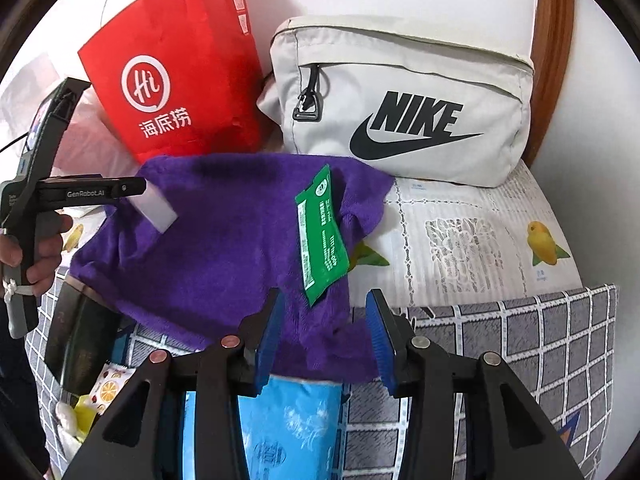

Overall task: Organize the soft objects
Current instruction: 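Lower the white sponge block onto the purple towel and open the left tool, then move both tools back toward the items beside the green tin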

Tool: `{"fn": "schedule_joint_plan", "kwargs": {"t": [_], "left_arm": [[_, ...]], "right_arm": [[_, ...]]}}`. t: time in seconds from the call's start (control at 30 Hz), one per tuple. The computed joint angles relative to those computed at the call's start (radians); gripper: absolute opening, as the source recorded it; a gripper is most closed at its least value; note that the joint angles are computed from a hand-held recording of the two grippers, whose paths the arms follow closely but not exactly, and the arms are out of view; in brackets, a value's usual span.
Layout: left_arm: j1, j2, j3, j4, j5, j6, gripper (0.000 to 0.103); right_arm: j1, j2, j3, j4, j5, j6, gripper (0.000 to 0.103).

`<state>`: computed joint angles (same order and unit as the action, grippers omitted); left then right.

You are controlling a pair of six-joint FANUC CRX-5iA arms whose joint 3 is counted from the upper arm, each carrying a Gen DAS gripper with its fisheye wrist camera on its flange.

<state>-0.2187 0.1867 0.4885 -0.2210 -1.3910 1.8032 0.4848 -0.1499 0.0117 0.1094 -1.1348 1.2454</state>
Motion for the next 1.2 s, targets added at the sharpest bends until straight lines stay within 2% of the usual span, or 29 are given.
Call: {"fn": "schedule_joint_plan", "kwargs": {"t": [0.17,0.27,0.43,0.57,0.77,0.9,1.03,1.13,1.2], "left_arm": [[0.009,-0.097,-0.082,0.035,0.019,0.005,0.099],[-0.005,-0.140,-0.106,0.031,-0.028,0.015,0.098],[-0.003,-0.234,-0.182,0.047,-0.046,0.044,0.098],[0.054,-0.329,-0.290,0.141,-0.045,0.073,0.098],[0.064,-0.499,-0.466,0.201,0.035,0.084,0.098],[0.043,-0.589,-0.558,0.223,0.083,0.106,0.098],[0.022,-0.655,-0.641,0.246,0.106,0.149,0.098],[-0.011,-0.671,-0.660,0.219,0.088,0.189,0.098],[-0.063,-0.672,-0.651,0.152,0.057,0.242,0.098]], "right_arm": [[0.033,-0.054,-0.034,0.019,-0.002,-0.028,0.042],[0.055,-0.088,-0.053,0.024,-0.006,-0.048,0.042],[0.113,-0.158,-0.101,0.053,-0.017,-0.085,0.042],[0.169,-0.216,-0.139,0.076,-0.030,-0.121,0.043],[0.307,-0.327,-0.210,0.127,-0.077,-0.179,0.046],[0.414,-0.415,-0.269,0.159,-0.112,-0.235,0.048],[0.483,-0.485,-0.308,0.127,-0.148,-0.246,0.048],[0.552,-0.532,-0.353,0.135,-0.175,-0.276,0.048],[0.567,-0.558,-0.375,0.106,-0.181,-0.277,0.048]]}}
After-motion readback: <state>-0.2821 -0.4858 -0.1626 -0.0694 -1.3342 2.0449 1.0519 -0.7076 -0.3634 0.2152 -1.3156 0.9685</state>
